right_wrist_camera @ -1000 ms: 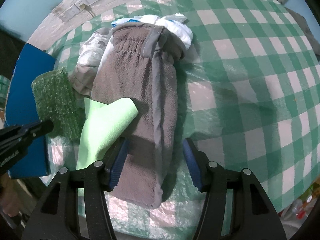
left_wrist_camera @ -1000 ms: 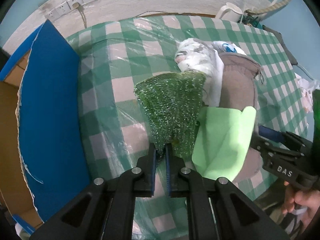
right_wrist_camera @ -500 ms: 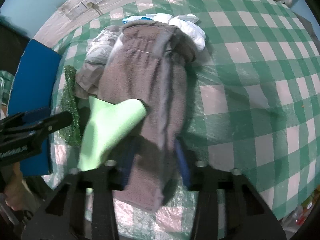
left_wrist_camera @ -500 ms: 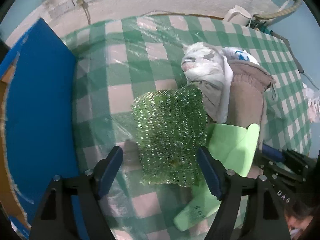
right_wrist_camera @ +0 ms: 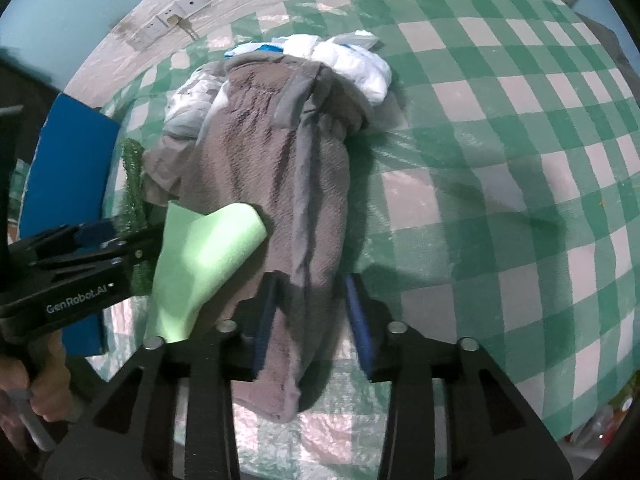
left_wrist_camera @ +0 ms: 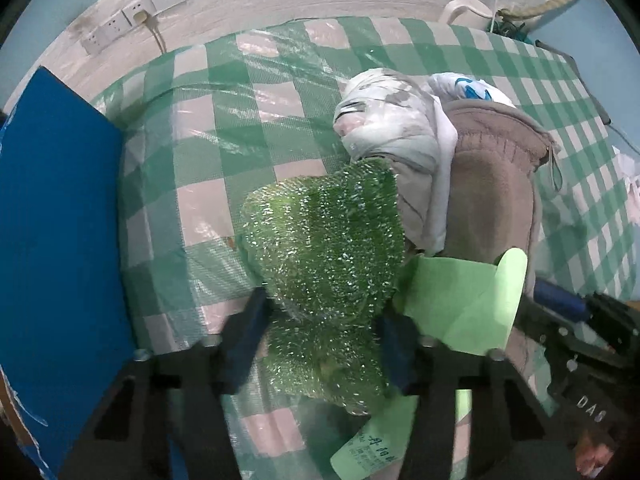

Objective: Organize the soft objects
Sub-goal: 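Grasp the grey fleece mitt cuff with the right gripper while the left holds the scrubber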

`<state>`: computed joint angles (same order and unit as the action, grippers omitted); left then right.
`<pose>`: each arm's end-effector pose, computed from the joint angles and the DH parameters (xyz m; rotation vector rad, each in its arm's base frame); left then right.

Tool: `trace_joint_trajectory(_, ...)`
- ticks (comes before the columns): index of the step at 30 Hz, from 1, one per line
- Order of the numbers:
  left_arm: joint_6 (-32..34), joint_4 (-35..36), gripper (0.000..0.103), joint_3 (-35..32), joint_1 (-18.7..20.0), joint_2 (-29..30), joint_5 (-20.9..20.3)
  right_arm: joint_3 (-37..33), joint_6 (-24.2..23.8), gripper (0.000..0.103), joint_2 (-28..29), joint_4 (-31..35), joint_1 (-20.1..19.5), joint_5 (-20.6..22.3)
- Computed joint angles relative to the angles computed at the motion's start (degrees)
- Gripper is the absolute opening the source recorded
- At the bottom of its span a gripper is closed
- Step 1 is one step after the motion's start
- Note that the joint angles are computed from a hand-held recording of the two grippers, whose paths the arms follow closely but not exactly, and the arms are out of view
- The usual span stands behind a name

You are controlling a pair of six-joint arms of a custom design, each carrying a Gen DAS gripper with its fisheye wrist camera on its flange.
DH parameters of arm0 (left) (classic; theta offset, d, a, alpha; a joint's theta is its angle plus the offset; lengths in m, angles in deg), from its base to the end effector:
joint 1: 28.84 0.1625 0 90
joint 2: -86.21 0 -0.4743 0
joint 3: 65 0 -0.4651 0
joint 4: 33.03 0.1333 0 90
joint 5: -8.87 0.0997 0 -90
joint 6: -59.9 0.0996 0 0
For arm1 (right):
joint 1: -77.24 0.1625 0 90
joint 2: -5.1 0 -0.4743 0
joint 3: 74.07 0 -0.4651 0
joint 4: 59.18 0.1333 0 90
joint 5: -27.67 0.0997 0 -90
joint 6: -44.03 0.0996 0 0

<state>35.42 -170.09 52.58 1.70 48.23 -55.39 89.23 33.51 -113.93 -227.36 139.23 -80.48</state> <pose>-0.3354 -0.4029 -0.1323 0.8863 2.2726 0.1562 -0.0217 -0.2585 0.2296 -0.5181 -2.5393 0.6086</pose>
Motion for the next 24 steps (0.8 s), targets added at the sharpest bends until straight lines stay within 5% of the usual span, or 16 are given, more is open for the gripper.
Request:
trace_joint_trajectory(3, 0.4, 0.1, 0.025, 0.3, 0.4, -0.7, 0.1, 0.0, -0.3, 0.042, 0.3, -0.9, -0.3, 0.6)
trace_joint_trajectory(7, 0.5, -0.3, 0.016, 1.2, 1.8, -2.1, -1.2, -0.2, -0.4, 0.042, 2.0, -2.2, 0.1, 0.2)
trace_joint_trajectory(18, 1.7, -2.4, 0.015, 3.1, 2.8, -3.1, -1.9, -0.8, 1.2, 0.044, 6.2, -4.6, 2.0, 3.4)
trace_joint_trajectory(24, 2.3, -3.1, 0.015, 2.7, 3.0, -1.8, -1.9, -1.0, 1.2, 0.014, 7.8, -5.6, 3.7, 2.6)
